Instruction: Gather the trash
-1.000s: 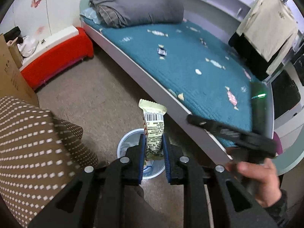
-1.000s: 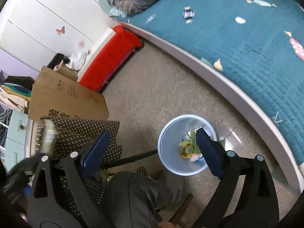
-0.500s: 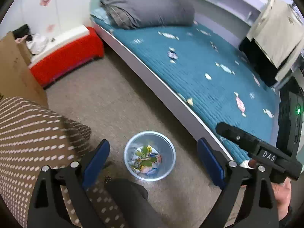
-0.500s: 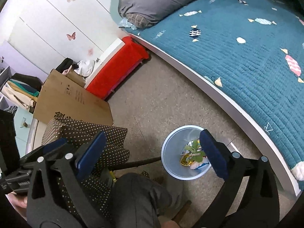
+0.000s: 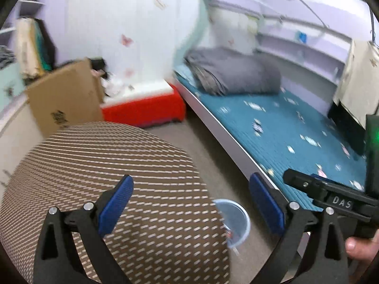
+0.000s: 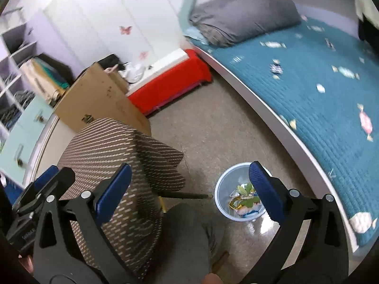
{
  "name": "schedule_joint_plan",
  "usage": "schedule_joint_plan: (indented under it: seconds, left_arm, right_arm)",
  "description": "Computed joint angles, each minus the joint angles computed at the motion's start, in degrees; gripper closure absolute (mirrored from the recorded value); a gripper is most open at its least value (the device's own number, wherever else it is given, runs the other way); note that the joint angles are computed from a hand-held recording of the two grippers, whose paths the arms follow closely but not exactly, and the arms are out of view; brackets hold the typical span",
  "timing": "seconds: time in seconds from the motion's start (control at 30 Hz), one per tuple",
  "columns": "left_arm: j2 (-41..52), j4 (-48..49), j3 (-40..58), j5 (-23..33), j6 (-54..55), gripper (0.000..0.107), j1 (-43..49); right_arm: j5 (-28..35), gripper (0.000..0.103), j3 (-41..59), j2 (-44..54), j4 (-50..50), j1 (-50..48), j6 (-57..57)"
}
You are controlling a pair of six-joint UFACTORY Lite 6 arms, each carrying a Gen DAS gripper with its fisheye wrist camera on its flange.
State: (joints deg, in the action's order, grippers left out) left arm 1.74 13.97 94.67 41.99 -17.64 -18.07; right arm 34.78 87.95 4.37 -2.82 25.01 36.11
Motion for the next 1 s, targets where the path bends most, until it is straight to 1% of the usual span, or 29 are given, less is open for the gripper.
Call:
schedule_joint_plan:
  seconds: [0.07,0.2,0.23,0.33,0.37,0.47,0.53,0.63,0.7,0.73,0.77,0.8,0.83,0.87,1.0]
  left_arm:
    - [-6.87,7.75,-5.43,-0.61,-6.05,0.011,-1.18]
    - [-16.60,15.17,-9.65,3.08,-11.48,0.011,-2.51]
    - [-18.48,15.68,-9.96,3.88,-11.81,0.011,-2.37]
    - [-23.78,15.87,-9.35,7.33,-11.71,0.009,-1.61]
    - [-24.74,15.01,-8.71,8.11,-10.62,0.009,-0.90]
    - [-26.73,12.55,-4.36,12.57,-7.00,0.009,0.87]
    - [-28.30,12.39,-2.99,14.12,-5.69,0.009,1.43]
    - [-30.55,15.71,-2.07,17.30,-7.78,0.009,-1.29]
    - [-32.09,17.41,-1.47,19.08,-9.15,0.009,-3.07]
    - [-33.06,17.53,-1.75,19.31,-9.14,0.009,-3.02]
    - [-33.75,19.50,-1.93,20.12,-10.56,0.009,-4.78]
    - [-34.27,22.89,-1.44,22.09,-12.74,0.009,-8.04]
    - [-34.43,23.88,-1.04,22.75,-13.19,0.009,-8.91]
    - [-34.71,24.89,-0.79,23.49,-13.86,0.009,-9.97]
    - [-35.85,26.75,0.62,25.58,-14.97,0.009,-11.49]
  right_arm:
    - [2.46,0.006,1.98,-1.18,-6.99,4.30,5.29]
    - [7.87,0.006,5.78,-3.38,-20.42,13.97,16.12]
    - [9.82,0.006,7.07,-3.97,-24.49,17.26,19.34]
    - [14.42,0.006,10.13,-4.40,-32.65,23.91,25.10]
    - [17.38,0.006,12.50,-3.65,-36.22,27.34,27.38]
    - [23.45,0.006,17.06,-2.41,-42.80,34.26,31.05]
    - [28.47,0.006,20.30,-1.11,-47.28,39.26,33.29]
    - [32.53,0.006,23.45,0.41,-51.45,43.81,34.41]
    - [36.50,0.006,26.63,2.08,-54.50,47.66,34.39]
    - [37.87,0.006,28.61,3.23,-55.56,48.87,33.91]
    - [39.68,0.006,31.36,4.89,-57.36,50.68,33.31]
    - [40.72,0.006,33.42,6.19,-58.54,51.55,32.58]
    - [42.20,0.006,36.55,8.14,-59.57,52.66,31.46]
    - [43.13,0.006,39.30,9.89,-60.57,53.80,30.40]
    - [44.91,0.006,43.01,12.47,-62.28,56.25,29.30]
